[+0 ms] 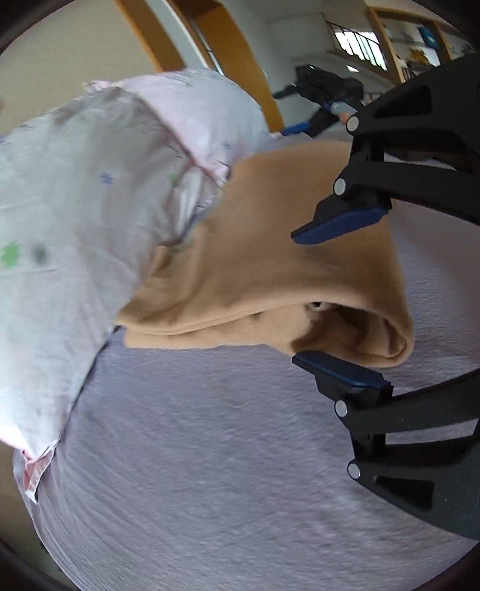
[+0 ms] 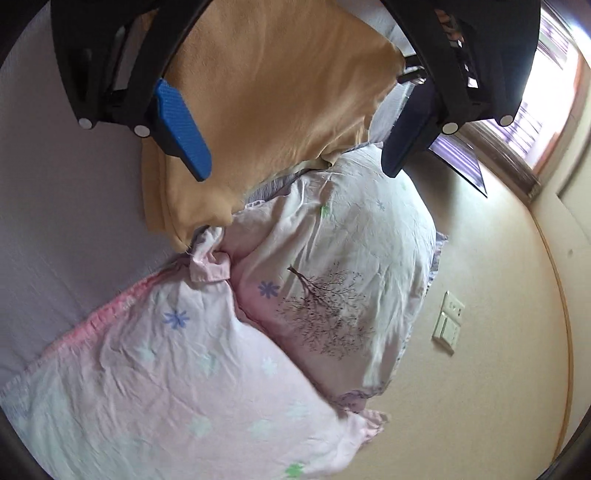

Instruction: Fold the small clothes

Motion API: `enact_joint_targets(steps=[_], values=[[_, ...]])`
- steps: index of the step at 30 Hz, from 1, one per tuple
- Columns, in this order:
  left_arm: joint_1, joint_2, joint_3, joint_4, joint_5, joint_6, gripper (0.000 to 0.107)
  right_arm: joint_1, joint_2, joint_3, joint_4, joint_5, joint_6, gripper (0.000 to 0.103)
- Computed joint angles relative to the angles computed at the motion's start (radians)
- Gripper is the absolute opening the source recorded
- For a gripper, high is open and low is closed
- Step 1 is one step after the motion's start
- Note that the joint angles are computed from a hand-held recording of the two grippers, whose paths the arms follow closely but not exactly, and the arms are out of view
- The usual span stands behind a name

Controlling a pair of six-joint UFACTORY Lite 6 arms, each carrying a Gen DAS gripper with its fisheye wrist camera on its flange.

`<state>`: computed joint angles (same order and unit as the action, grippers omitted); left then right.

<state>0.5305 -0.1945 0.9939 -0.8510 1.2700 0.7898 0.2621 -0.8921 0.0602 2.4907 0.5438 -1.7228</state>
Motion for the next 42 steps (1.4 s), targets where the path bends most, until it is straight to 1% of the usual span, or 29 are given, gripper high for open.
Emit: enact_joint_targets(steps=[1,3,5,8,10,11,12,13,15,18,19,20,21,22,24,25,26,27,29,30,31,33,34,35,37,38,39,40,42], values=[[-0.018,-0.015,-0.016,0.007,-0.021,-0.001,0.06,-0.014,-0.003,0.001,-0.02,0.013,0.009,0.095],[-0.055,-0.061,-0.045,0.017,-0.078,-0.018,0.061,0.005,-0.047,0.004,-0.009,-0.026,0.024,0.095],[-0.112,-0.088,-0.066,0.032,-0.154,-0.077,0.061,-0.017,-0.076,-0.003,-0.052,-0.017,0.071,0.095],[-0.17,-0.116,-0.071,0.103,-0.236,-0.211,0.054,-0.099,-0.131,-0.03,-0.183,0.029,0.201,0.095],[-0.19,-0.146,-0.077,0.143,-0.255,-0.272,0.057,-0.18,-0.185,-0.057,-0.28,0.09,0.297,0.095],[-0.216,-0.17,-0.086,0.185,-0.282,-0.313,0.059,-0.225,-0.203,-0.068,-0.323,0.13,0.339,0.095],[-0.227,-0.181,-0.092,0.215,-0.296,-0.335,0.066,-0.254,-0.211,-0.074,-0.35,0.16,0.364,0.095],[-0.236,-0.196,-0.104,0.236,-0.309,-0.352,0.066,-0.278,-0.198,-0.072,-0.369,0.192,0.376,0.095],[-0.253,-0.24,-0.135,0.263,-0.339,-0.387,0.067,-0.284,-0.173,-0.063,-0.378,0.217,0.374,0.095],[-0.338,-0.282,-0.164,0.342,-0.41,-0.473,0.071,-0.236,-0.146,-0.038,-0.369,0.186,0.348,0.095],[-0.362,-0.286,-0.166,0.363,-0.425,-0.485,0.061,-0.218,-0.147,-0.032,-0.367,0.167,0.345,0.095],[-0.346,-0.284,-0.16,0.343,-0.403,-0.456,0.05,-0.209,-0.152,-0.03,-0.368,0.156,0.347,0.095],[-0.313,-0.26,-0.145,0.281,-0.357,-0.404,0.023,-0.206,-0.16,-0.031,-0.373,0.151,0.355,0.095],[-0.265,-0.22,-0.116,0.208,-0.292,-0.368,0.019,-0.21,-0.179,-0.035,-0.386,0.145,0.377,0.095],[-0.238,-0.215,-0.083,0.166,-0.251,-0.341,0.017,-0.239,-0.209,-0.041,-0.418,0.152,0.421,0.095],[-0.265,-0.226,-0.042,0.169,-0.248,-0.364,0.016,-0.259,-0.232,-0.046,-0.437,0.153,0.447,0.095],[-0.317,-0.233,0.003,0.186,-0.256,-0.408,0.016,-0.278,-0.251,-0.049,-0.457,0.156,0.471,0.095],[-0.402,-0.24,0.039,0.234,-0.299,-0.493,0.015,-0.296,-0.272,-0.051,-0.484,0.153,0.5,0.095],[-0.611,-0.232,0.168,0.32,-0.347,-0.645,0.015,-0.345,-0.33,-0.05,-0.569,0.136,0.574,0.095],[-0.715,-0.199,0.225,0.344,-0.389,-0.692,0.015,-0.366,-0.354,-0.048,-0.608,0.123,0.608,0.095],[-0.82,-0.136,0.324,0.326,-0.389,-0.697,0.015,-0.402,-0.386,-0.05,-0.655,0.123,0.653,0.095],[-1.029,-0.022,0.44,0.362,-0.452,-0.748,0.015,-0.479,-0.41,-0.051,-0.718,0.16,0.707,0.095],[-1.134,0.082,0.523,0.343,-0.452,-0.735,0.015,-0.52,-0.417,-0.048,-0.754,0.177,0.733,0.095],[-1.229,0.16,0.578,0.366,-0.487,-0.762,0.015,-0.551,-0.417,-0.046,-0.782,0.189,0.752,0.095],[-1.384,0.333,0.705,0.423,-0.496,-0.802,0.015,-0.603,-0.39,-0.039,-0.824,0.212,0.769,0.095],[-1.419,0.371,0.737,0.453,-0.491,-0.832,0.015,-0.61,-0.371,-0.034,-0.836,0.209,0.775,0.095],[-1.436,0.372,0.728,0.441,-0.496,-0.823,0.015,-0.636,-0.343,-0.029,-0.846,0.229,0.771,0.095],[-1.433,0.348,0.692,0.395,-0.506,-0.784,0.015,-0.66,-0.294,-0.021,-0.846,0.256,0.755,0.095],[-1.391,0.226,0.559,0.323,-0.545,-0.716,0.017,-0.674,-0.194,-0.005,-0.821,0.302,0.699,0.095]])
